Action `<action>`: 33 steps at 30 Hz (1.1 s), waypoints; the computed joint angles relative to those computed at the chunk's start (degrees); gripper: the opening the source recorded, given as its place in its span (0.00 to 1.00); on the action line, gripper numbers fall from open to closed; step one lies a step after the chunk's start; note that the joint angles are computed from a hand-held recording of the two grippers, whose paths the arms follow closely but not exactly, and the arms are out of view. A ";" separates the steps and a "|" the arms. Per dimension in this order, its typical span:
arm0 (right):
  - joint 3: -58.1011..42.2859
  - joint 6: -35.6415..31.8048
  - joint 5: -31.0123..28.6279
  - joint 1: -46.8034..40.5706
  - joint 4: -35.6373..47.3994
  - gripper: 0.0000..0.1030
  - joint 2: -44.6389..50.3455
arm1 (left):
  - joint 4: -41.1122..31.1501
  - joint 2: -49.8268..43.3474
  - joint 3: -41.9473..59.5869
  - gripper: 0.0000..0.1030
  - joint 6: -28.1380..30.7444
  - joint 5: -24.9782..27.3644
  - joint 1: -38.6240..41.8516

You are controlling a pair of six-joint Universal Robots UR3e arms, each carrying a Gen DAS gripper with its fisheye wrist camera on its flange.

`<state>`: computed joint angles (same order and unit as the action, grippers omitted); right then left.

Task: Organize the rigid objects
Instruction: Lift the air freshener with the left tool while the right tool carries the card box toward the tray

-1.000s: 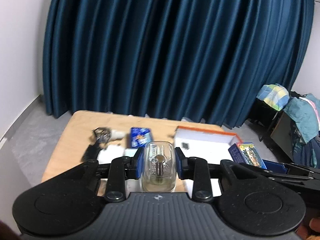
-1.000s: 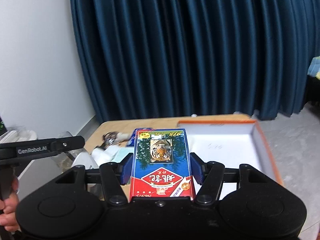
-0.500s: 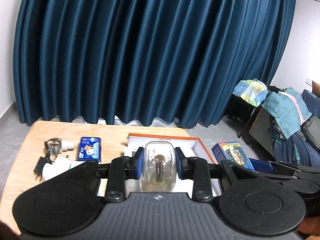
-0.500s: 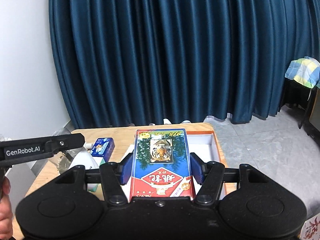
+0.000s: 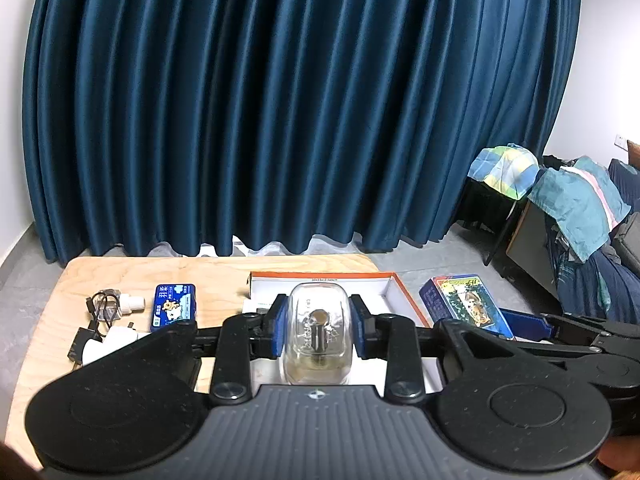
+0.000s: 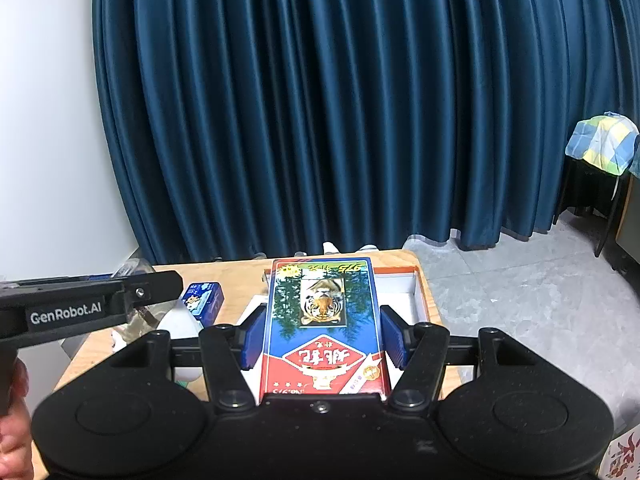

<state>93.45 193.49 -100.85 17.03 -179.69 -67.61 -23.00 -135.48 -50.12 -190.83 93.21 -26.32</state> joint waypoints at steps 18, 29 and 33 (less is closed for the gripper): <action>3.06 -0.33 -1.36 1.26 -2.31 0.69 -1.81 | 1.10 0.61 -0.86 0.32 0.81 -0.01 -0.45; 1.56 -0.08 -1.35 1.07 0.23 0.69 -2.04 | -0.33 -0.96 1.42 0.32 0.85 -0.58 -0.12; 0.66 -0.08 -1.01 0.70 1.59 0.69 -1.89 | -1.45 -2.06 3.13 0.32 0.69 -0.98 0.01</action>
<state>94.11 193.41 -101.86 17.72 -178.10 -69.50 -24.45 -137.54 -46.99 -190.14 92.23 -26.31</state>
